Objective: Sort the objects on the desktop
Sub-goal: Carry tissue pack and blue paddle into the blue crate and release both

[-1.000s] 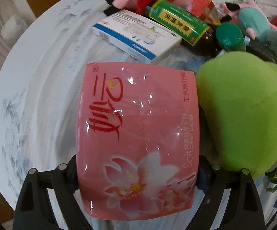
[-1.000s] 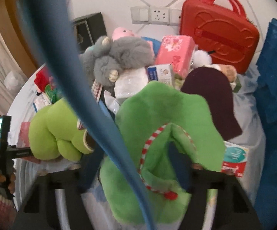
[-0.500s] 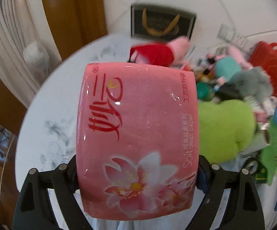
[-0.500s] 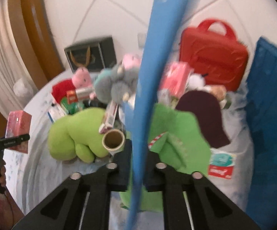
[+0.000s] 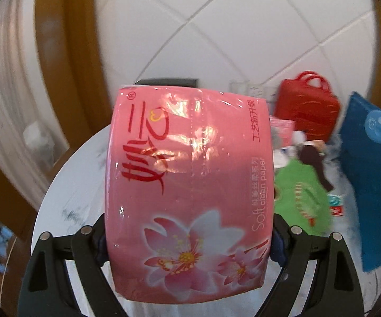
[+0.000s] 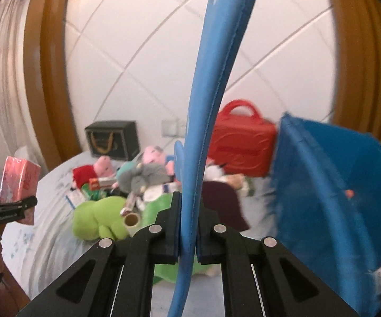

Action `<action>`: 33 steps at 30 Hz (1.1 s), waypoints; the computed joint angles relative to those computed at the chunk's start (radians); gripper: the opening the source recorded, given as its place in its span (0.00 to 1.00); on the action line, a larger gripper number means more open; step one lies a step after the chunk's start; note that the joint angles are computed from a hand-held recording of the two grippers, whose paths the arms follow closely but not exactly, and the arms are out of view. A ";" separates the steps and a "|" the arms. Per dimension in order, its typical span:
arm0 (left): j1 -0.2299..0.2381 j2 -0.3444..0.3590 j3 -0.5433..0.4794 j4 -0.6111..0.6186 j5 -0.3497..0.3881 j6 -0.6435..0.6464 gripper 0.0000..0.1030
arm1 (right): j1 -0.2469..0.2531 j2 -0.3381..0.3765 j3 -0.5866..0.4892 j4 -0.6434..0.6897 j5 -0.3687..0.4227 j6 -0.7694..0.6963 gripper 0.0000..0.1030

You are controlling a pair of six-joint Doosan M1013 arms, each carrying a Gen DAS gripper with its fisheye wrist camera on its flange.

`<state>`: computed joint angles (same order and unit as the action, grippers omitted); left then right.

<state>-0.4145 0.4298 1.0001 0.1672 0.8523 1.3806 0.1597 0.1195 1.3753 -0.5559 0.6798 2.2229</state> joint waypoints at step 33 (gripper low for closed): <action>-0.473 0.180 -0.428 -0.165 0.051 0.122 0.87 | -0.456 -0.287 0.183 -0.096 -0.086 -0.147 0.08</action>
